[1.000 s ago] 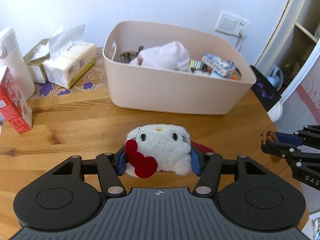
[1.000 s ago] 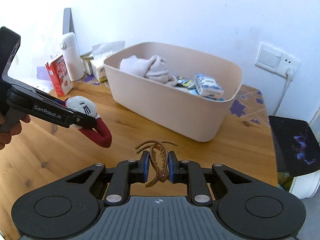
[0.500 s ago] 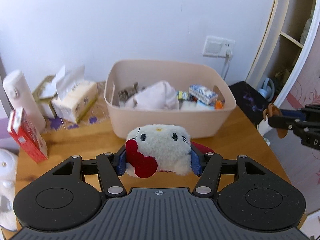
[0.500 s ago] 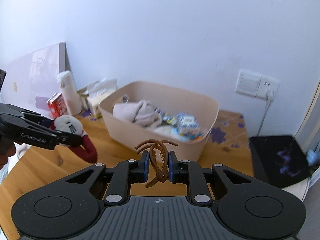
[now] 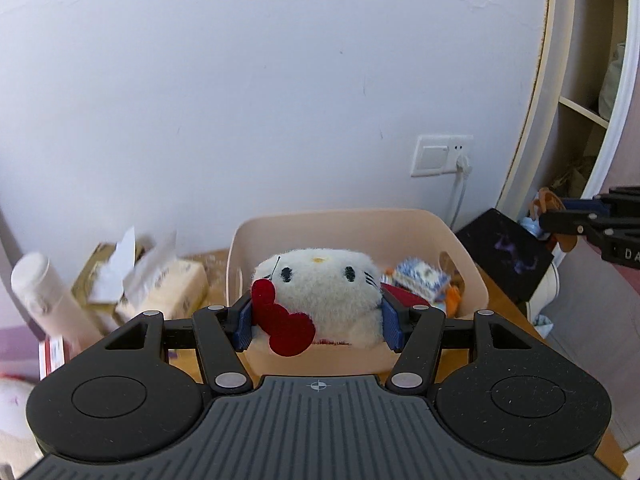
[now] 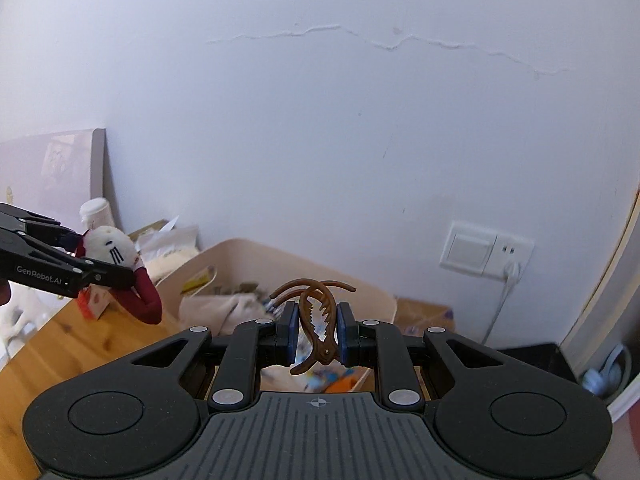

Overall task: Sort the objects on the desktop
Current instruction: 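Lift both held items and carry them over the beige basket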

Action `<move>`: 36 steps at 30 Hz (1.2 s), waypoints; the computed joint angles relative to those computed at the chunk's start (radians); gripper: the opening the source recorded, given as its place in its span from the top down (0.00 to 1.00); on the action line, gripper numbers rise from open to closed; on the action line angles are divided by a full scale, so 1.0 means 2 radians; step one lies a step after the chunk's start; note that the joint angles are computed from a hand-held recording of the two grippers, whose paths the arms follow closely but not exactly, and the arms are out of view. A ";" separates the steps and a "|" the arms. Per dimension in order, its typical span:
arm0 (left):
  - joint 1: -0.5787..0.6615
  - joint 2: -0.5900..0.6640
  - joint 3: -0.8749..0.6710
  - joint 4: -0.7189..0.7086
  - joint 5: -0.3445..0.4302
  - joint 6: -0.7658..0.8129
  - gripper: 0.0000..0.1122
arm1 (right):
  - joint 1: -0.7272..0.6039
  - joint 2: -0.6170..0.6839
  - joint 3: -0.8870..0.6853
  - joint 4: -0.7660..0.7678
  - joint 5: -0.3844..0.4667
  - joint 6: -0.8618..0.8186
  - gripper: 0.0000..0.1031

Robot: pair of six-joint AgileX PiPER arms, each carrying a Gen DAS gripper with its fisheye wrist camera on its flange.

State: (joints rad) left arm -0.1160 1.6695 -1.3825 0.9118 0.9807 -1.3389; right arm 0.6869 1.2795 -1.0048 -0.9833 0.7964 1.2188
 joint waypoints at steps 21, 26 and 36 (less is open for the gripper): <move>0.126 0.198 -0.226 -0.110 -0.041 0.189 0.46 | -0.134 0.180 -0.104 0.062 -0.115 -0.067 0.82; 0.141 0.260 -0.300 -0.149 0.001 0.221 0.46 | -0.148 0.214 -0.115 0.092 -0.127 -0.078 0.82; 0.161 0.313 -0.389 -0.233 0.053 0.278 0.42 | -0.169 0.251 -0.120 0.185 -0.152 -0.134 0.82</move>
